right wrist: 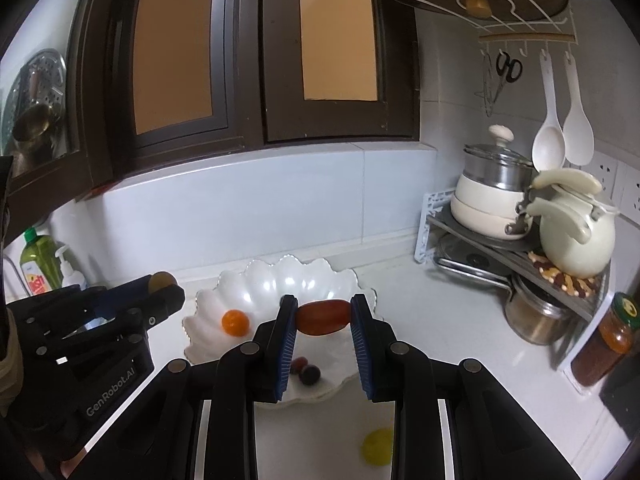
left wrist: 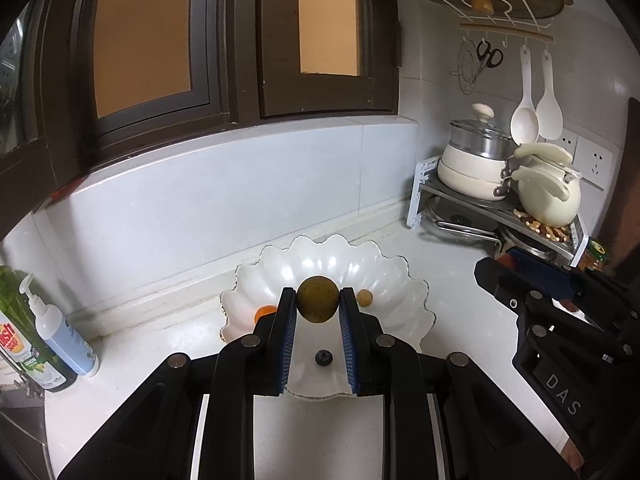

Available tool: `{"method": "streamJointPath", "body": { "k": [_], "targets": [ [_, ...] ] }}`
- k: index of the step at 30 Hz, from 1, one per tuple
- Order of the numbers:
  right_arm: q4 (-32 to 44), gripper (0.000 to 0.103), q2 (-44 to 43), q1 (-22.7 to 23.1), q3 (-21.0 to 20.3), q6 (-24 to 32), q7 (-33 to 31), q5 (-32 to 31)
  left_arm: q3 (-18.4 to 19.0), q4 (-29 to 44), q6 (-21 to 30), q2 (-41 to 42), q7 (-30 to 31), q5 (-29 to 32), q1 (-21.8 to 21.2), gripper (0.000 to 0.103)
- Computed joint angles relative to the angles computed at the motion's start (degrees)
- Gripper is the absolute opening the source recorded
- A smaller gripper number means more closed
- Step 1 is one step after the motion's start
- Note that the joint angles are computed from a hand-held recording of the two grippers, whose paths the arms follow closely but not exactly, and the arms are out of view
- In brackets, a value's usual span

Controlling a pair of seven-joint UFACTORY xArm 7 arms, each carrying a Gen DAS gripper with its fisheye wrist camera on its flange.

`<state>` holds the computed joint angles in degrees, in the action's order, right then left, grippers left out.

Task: Organize fruits
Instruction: 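Carry the yellow-brown fruit in left tool while right tool carries the red date over the bowl, then open left gripper over the bowl while right gripper releases the red date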

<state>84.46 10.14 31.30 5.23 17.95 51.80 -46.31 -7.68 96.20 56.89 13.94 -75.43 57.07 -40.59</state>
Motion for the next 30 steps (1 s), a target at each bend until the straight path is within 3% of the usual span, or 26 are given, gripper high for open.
{"method": "streamJointPath", "body": {
  "k": [16, 30],
  "targets": [
    [13.2, 0.028, 9.8, 2.5, -2.0, 4.1, -11.8, 9.9, 1.7, 3.2, -1.5, 2.7, 5.8, -7.1, 3.0, 0.022],
    [30.9, 0.028, 23.2, 3.4, -3.3, 14.6, -24.8, 22.6, 5.4, 12.9, -2.4, 11.9, 16.2, -17.6, 5.1, 0.022]
  ]
}}
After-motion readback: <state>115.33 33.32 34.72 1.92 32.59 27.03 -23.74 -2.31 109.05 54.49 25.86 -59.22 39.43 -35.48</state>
